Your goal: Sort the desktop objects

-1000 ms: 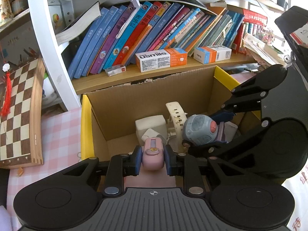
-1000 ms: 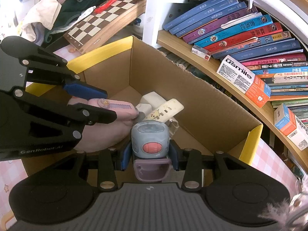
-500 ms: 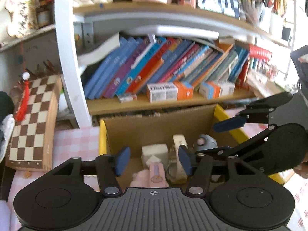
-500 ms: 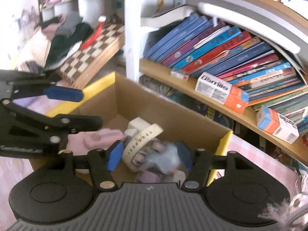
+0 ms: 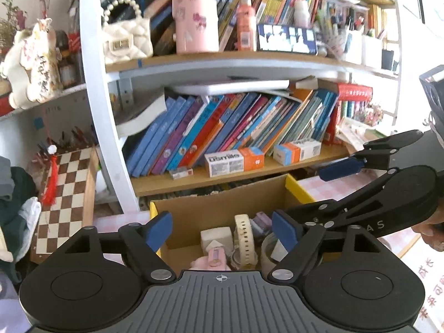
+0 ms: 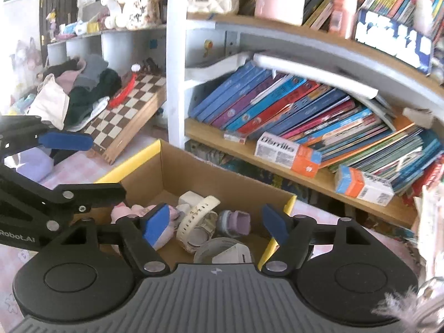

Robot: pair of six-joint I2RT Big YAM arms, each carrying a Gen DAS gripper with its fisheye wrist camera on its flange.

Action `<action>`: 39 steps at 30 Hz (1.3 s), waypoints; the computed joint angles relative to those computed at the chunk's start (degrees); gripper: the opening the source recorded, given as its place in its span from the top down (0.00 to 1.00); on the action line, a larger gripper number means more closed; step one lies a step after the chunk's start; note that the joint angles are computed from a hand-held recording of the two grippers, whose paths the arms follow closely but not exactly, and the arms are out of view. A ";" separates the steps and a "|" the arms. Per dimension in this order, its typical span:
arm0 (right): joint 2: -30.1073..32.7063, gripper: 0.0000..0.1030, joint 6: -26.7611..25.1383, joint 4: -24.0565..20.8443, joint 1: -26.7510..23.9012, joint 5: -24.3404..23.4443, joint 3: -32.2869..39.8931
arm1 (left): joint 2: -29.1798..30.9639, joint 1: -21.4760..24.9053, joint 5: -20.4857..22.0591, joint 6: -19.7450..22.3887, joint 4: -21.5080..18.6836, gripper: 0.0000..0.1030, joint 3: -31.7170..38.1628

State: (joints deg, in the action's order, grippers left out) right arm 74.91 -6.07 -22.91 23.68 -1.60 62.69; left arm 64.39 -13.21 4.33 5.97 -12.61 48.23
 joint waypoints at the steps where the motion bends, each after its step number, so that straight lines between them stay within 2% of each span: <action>1: -1.01 0.25 0.49 0.45 0.38 1.01 -0.82 | -0.86 0.01 -0.01 -0.12 0.01 0.20 -0.48; 11: -11.40 0.19 7.25 2.05 5.34 10.96 -9.66 | -10.81 -0.07 0.37 0.04 -2.16 0.14 -6.16; 18: -19.26 0.13 13.84 0.97 11.08 19.34 -16.11 | -20.11 -2.12 -3.05 -1.20 -5.57 0.06 -11.56; 22: -23.38 0.12 18.02 -1.00 14.89 24.45 -19.44 | -24.99 -3.98 -5.06 -1.12 -8.11 0.05 -13.98; 28: -28.27 0.05 24.45 -5.45 21.65 33.60 -23.80 | -31.53 -6.93 -8.88 -2.15 -12.47 0.03 -17.35; 39: -31.72 0.04 36.61 -15.31 32.78 42.08 -27.45 | -40.75 -10.27 -12.34 -5.91 -21.27 0.03 -21.53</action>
State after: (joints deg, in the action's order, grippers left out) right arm 43.20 30.54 -38.22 56.46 40.48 35.24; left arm 23.64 -23.48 -8.01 0.06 -33.88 26.70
